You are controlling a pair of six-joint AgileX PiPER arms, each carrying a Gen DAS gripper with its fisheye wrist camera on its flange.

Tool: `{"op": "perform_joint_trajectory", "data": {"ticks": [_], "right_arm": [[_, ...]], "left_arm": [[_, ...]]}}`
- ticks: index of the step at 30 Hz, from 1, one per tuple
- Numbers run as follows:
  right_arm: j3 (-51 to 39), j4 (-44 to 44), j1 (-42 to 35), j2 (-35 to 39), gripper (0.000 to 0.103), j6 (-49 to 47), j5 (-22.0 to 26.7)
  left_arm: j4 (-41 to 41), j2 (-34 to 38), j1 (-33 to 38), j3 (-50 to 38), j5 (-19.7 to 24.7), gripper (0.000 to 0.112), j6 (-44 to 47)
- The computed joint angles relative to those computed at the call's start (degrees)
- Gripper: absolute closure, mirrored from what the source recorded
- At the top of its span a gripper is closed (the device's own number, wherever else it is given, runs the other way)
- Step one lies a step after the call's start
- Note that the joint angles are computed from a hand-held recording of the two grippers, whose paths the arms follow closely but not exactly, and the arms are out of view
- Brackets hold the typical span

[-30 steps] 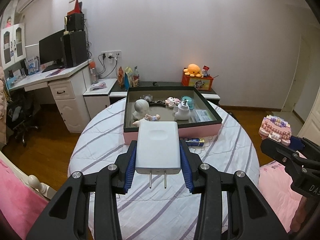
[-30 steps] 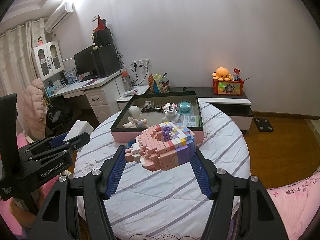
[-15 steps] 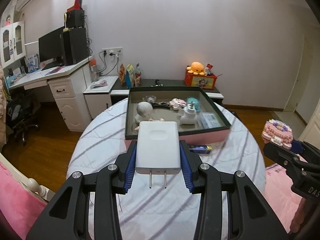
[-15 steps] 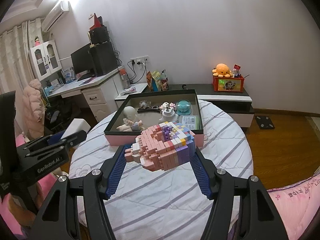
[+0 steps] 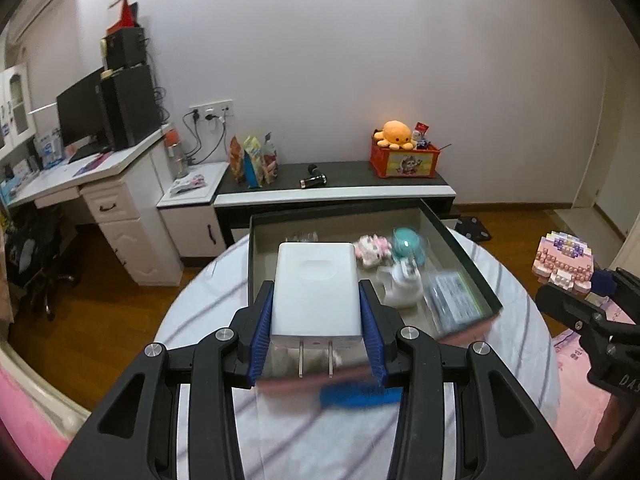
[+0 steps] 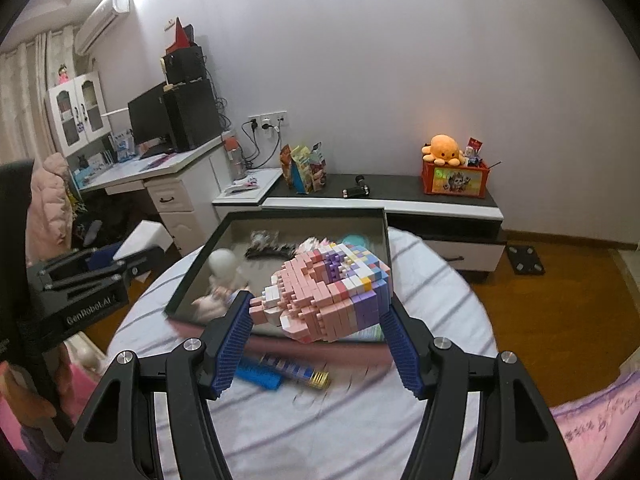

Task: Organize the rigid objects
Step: 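Lift the white plug and pink donut and carry both over the tray, then release the plug with the left tool while the right tool releases the donut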

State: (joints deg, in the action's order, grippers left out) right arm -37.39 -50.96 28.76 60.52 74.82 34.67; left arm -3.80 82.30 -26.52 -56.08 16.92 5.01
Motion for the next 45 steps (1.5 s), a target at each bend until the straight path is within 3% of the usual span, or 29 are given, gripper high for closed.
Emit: {"op": "perform_joint_trajectory", "data": {"ticks": [4,7,9,14,16,22,24,27,28,30,34,45], "right_arm": [[-5.26,6.34,-10.25,8.13,0.038,-11.54,-9.35],[-10.01,17.11,-16.11,15.91,0.038,-24.45,-13.79],[-12.99,21.21,-18.32,20.82,0.038,-29.85,-14.63],[-19.5,27.46,-21.24,31.26,0.038,-37.3,-15.01],[-21.08,26.3,-21.54,33.59,0.038,-36.69,-14.74],[-23.78,29.57,-22.1,37.51,0.037,-39.89,-14.16],[-24.29,31.45,-22.86,38.6,0.036,-40.52,-14.06],[-25.16,31.1,-23.63,40.15,0.022,-39.43,-13.33],[-25.12,29.88,-23.67,40.27,0.022,-38.06,-13.2],[-24.85,31.26,-24.19,40.09,0.022,-39.42,-13.46],[-24.61,32.36,-24.65,39.58,0.022,-40.38,-13.55],[-24.36,29.88,-24.11,38.46,0.022,-38.43,-13.33]], "left_arm": [[5.08,8.44,-0.25,-9.33,2.2,0.071,-2.74],[2.02,15.13,0.2,-16.49,5.38,0.071,1.31],[0.37,19.57,0.32,-21.27,8.0,0.071,3.53],[3.43,26.73,-0.77,-28.22,9.84,0.071,3.88],[3.9,29.39,-1.14,-31.0,10.99,0.071,4.22],[-0.38,33.94,-0.49,-35.77,14.36,0.071,8.27],[-0.69,33.76,-0.33,-35.04,13.6,0.067,8.75],[8.28,33.0,-1.6,-33.34,11.01,0.022,0.15],[10.76,31.98,-1.82,-31.27,7.88,0.018,-2.2],[16.71,31.08,-2.34,-29.76,6.25,0.018,-8.5],[14.04,31.56,-1.61,-30.36,6.7,0.018,-5.88],[17.22,31.92,-1.69,-30.59,7.06,0.018,-9.22]]}}
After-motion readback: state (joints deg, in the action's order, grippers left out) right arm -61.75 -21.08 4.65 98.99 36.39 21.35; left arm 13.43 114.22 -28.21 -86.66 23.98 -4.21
